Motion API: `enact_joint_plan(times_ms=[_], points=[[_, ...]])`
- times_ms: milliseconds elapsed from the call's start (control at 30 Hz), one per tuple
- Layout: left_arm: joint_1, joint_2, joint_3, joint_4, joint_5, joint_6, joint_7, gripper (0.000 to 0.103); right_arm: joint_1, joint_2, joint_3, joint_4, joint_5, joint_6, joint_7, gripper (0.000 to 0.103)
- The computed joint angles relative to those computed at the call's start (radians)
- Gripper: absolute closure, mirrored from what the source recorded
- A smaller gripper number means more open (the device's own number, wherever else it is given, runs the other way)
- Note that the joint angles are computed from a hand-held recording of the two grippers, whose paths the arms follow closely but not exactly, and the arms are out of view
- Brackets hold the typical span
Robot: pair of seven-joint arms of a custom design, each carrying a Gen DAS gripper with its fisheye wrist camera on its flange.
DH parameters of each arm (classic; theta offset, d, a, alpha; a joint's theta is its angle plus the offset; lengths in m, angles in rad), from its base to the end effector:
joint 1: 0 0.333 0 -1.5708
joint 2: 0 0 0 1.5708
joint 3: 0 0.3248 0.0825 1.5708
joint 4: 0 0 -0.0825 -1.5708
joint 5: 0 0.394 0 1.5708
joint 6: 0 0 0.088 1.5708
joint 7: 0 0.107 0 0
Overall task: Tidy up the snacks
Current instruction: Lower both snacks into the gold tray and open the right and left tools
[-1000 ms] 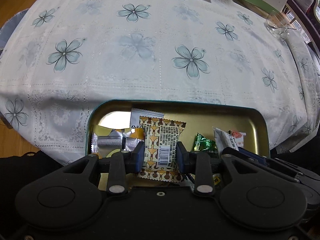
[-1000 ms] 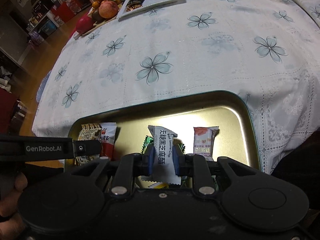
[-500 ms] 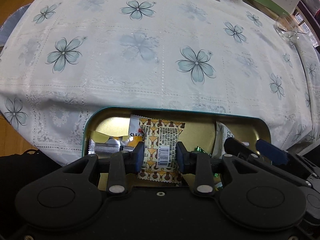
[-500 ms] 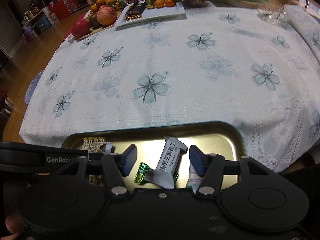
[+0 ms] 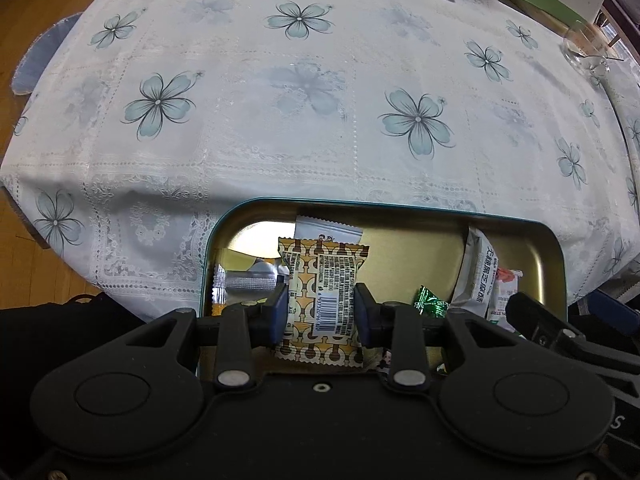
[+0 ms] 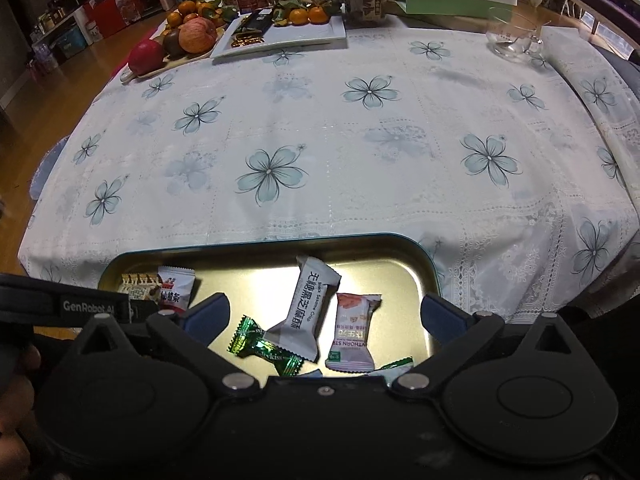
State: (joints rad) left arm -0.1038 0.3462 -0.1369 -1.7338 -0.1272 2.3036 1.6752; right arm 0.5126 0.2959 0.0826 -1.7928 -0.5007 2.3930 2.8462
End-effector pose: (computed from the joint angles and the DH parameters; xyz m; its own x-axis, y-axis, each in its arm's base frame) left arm 0.6633 -0.1563 0.4079 -0.2674 -0.9543 0.1334 -0.9448 0.2324 -0.2309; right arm 0.5622 0.3704 0.4219 -0.3360 -0.9359 -0.1055 -0.8252 0.3465 -0.4461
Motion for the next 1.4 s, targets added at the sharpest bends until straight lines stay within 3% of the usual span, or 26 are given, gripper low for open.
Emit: enact_joint_plan(times_ms=[100, 167, 300, 367, 500, 633, 733, 833, 1033, 1167, 1233, 1300, 1400], points=[[0.006, -0.006, -0.003, -0.009, -0.015, 0.013, 0.009, 0.06, 0.012, 0.027, 0.003, 0.06, 0.009, -0.108, -0.024, 0.0], [0.004, -0.014, -0.002, -0.021, -0.011, 0.032, 0.01, 0.06, 0.003, 0.04, 0.012, 0.084, 0.046, -0.134, -0.064, 0.0], [0.005, -0.021, -0.002, -0.034, -0.014, 0.053, 0.015, 0.06, -0.025, -0.005, 0.014, 0.0, 0.122, 0.015, -0.02, 0.0], [-0.002, -0.024, 0.004, -0.042, 0.004, 0.069, 0.001, 0.06, -0.027, -0.021, 0.009, -0.018, 0.143, 0.034, 0.032, 0.0], [-0.012, -0.03, 0.009, -0.056, 0.042, 0.101, -0.012, 0.06, 0.007, -0.024, -0.005, 0.014, 0.034, -0.059, 0.082, 0.0], [0.0, -0.041, -0.007, -0.068, 0.009, 0.114, 0.034, 0.059, 0.014, 0.022, 0.005, 0.111, 0.02, -0.211, 0.023, 0.0], [0.002, -0.048, -0.011, -0.076, -0.007, 0.13, 0.055, 0.05, 0.011, 0.022, 0.006, 0.107, 0.029, -0.206, 0.007, 0.0], [0.003, -0.055, -0.01, -0.085, -0.02, 0.145, 0.066, 0.048, 0.002, 0.012, 0.01, 0.088, 0.067, -0.181, 0.028, 0.001], [-0.022, -0.105, 0.006, -0.175, 0.051, 0.291, 0.041, 0.048, -0.006, -0.001, 0.011, 0.062, 0.086, -0.146, 0.033, 0.0], [0.0, -0.148, -0.021, -0.246, -0.016, 0.395, 0.111, 0.048, -0.018, -0.019, 0.01, 0.024, 0.099, -0.107, 0.031, 0.001], [0.008, -0.17, -0.029, -0.276, -0.058, 0.431, 0.142, 0.048, 0.009, -0.037, -0.007, -0.003, 0.011, -0.102, 0.122, 0.009], [0.007, -0.194, -0.033, -0.315, -0.087, 0.484, 0.16, 0.048, 0.031, -0.051, -0.013, -0.022, -0.086, -0.105, 0.191, 0.009], [-0.01, -0.238, -0.025, -0.413, -0.1, 0.649, 0.107, 0.048, 0.041, -0.074, -0.004, -0.053, -0.187, -0.082, 0.213, 0.008]])
